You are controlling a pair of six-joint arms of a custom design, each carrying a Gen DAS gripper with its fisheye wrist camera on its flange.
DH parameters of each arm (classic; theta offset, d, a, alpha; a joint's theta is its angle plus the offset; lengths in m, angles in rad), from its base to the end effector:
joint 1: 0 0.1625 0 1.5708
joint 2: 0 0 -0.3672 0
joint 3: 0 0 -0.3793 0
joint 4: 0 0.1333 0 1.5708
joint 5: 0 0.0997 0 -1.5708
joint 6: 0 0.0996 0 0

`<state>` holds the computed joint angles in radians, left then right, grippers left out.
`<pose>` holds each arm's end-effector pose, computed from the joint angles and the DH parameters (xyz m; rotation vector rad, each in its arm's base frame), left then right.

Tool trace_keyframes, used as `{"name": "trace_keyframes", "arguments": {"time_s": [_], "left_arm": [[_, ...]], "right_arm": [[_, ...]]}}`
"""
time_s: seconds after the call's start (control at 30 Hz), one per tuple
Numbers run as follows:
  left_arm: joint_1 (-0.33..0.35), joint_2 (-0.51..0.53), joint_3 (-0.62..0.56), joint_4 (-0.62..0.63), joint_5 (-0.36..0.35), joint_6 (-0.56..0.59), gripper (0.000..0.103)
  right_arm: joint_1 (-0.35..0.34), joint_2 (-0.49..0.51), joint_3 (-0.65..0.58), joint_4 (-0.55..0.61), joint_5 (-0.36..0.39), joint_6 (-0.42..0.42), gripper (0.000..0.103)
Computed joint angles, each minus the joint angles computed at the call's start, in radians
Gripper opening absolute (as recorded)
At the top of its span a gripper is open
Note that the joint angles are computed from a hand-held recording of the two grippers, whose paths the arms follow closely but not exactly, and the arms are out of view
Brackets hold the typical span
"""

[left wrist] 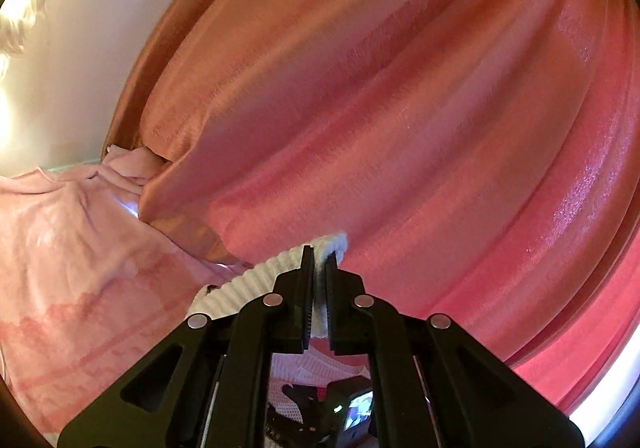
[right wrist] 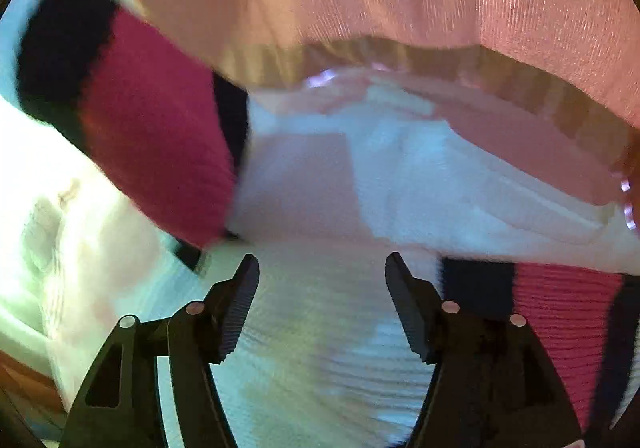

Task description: Fold small clothes

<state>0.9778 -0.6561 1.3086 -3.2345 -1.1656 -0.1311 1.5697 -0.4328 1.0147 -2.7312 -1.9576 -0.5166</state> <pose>-0.2609 -0.6959 0.1921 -0.3175 -2.6851 1.5863 0.0949 -0.7842 0.0853 0.5085 -2.5147 0.6084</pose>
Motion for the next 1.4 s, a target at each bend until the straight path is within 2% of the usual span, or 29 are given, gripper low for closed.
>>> {"name": "trace_keyframes", "arguments": {"time_s": [0.03, 0.07, 0.1, 0.23, 0.3, 0.37, 0.43, 0.53, 0.57, 0.6, 0.63, 0.67, 0.73, 0.8, 0.87, 0.97, 1.1, 1.2, 1.23, 1.3, 1.33, 1.37, 1.4], "left_arm": [[0.001, 0.002, -0.002, 0.004, -0.004, -0.004, 0.004], [0.0, 0.004, -0.003, 0.005, -0.006, -0.007, 0.004], [-0.001, 0.003, -0.002, 0.004, -0.008, -0.008, 0.004], [-0.01, 0.015, -0.011, 0.015, -0.011, 0.011, 0.004], [-0.012, 0.027, -0.024, 0.038, -0.026, 0.012, 0.004], [-0.012, 0.041, -0.041, 0.072, -0.05, 0.004, 0.004], [-0.013, 0.054, -0.056, 0.1, -0.092, 0.0, 0.004], [-0.028, 0.093, -0.095, 0.167, -0.14, 0.013, 0.005], [-0.032, 0.115, -0.116, 0.2, -0.161, 0.015, 0.012], [-0.031, 0.14, -0.142, 0.239, -0.198, 0.017, 0.022], [-0.029, 0.174, -0.18, 0.316, -0.23, 0.008, 0.049], [-0.031, 0.201, -0.204, 0.376, -0.22, -0.009, 0.058], [-0.036, 0.234, -0.22, 0.435, -0.164, -0.028, 0.058], [-0.026, 0.233, -0.22, 0.494, -0.135, -0.064, 0.062], [-0.009, 0.211, -0.18, 0.467, -0.108, -0.112, 0.071], [0.022, 0.18, -0.146, 0.464, -0.044, -0.197, 0.074], [0.08, 0.178, -0.165, 0.509, -0.01, -0.282, 0.074], [0.132, 0.193, -0.204, 0.566, -0.037, -0.338, 0.07], [0.148, 0.203, -0.226, 0.596, -0.044, -0.356, 0.063], [0.169, 0.225, -0.259, 0.631, -0.034, -0.385, 0.049], [0.175, 0.241, -0.285, 0.649, -0.032, -0.391, 0.032], [0.181, 0.256, -0.308, 0.665, -0.037, -0.386, 0.015], [0.184, 0.273, -0.337, 0.689, -0.029, -0.387, 0.01]], "right_arm": [[-0.003, 0.027, -0.027, 0.014, -0.045, -0.008, 0.044], [-0.005, 0.043, -0.038, -0.013, -0.056, -0.029, 0.03], [-0.002, 0.058, -0.057, -0.028, -0.065, -0.043, 0.011], [-0.006, 0.131, -0.221, 0.042, -0.069, 0.044, 0.007], [-0.013, 0.135, -0.256, 0.103, -0.044, 0.073, 0.014], [-0.018, 0.056, -0.171, 0.105, 0.004, 0.101, 0.014], [-0.027, -0.081, 0.006, 0.025, 0.043, 0.082, 0.019], [-0.044, -0.282, 0.226, -0.017, 0.058, 0.061, 0.038], [-0.051, -0.347, 0.295, -0.028, 0.054, 0.054, 0.046], [-0.058, -0.388, 0.337, -0.04, 0.044, 0.049, 0.05], [-0.069, -0.445, 0.402, -0.068, 0.031, 0.037, 0.051], [-0.078, -0.49, 0.454, -0.092, 0.021, 0.031, 0.052], [-0.104, -0.564, 0.541, -0.133, 0.009, 0.033, 0.054], [-0.126, -0.596, 0.581, -0.144, 0.031, 0.053, 0.055], [-0.153, -0.63, 0.615, -0.13, 0.081, 0.085, 0.057], [-0.174, -0.593, 0.581, -0.099, 0.123, 0.14, 0.059], [-0.181, -0.514, 0.517, -0.123, 0.04, 0.221, 0.059], [-0.216, -0.482, 0.466, -0.042, 0.113, 0.291, 0.059], [-0.22, -0.467, 0.45, -0.022, 0.131, 0.294, 0.058], [-0.22, -0.44, 0.43, -0.027, 0.163, 0.267, 0.021], [-0.214, -0.435, 0.425, -0.03, 0.161, 0.261, 0.006], [-0.207, -0.433, 0.426, -0.062, 0.165, 0.252, 0.006], [-0.193, -0.445, 0.443, -0.13, 0.184, 0.217, 0.006]]}}
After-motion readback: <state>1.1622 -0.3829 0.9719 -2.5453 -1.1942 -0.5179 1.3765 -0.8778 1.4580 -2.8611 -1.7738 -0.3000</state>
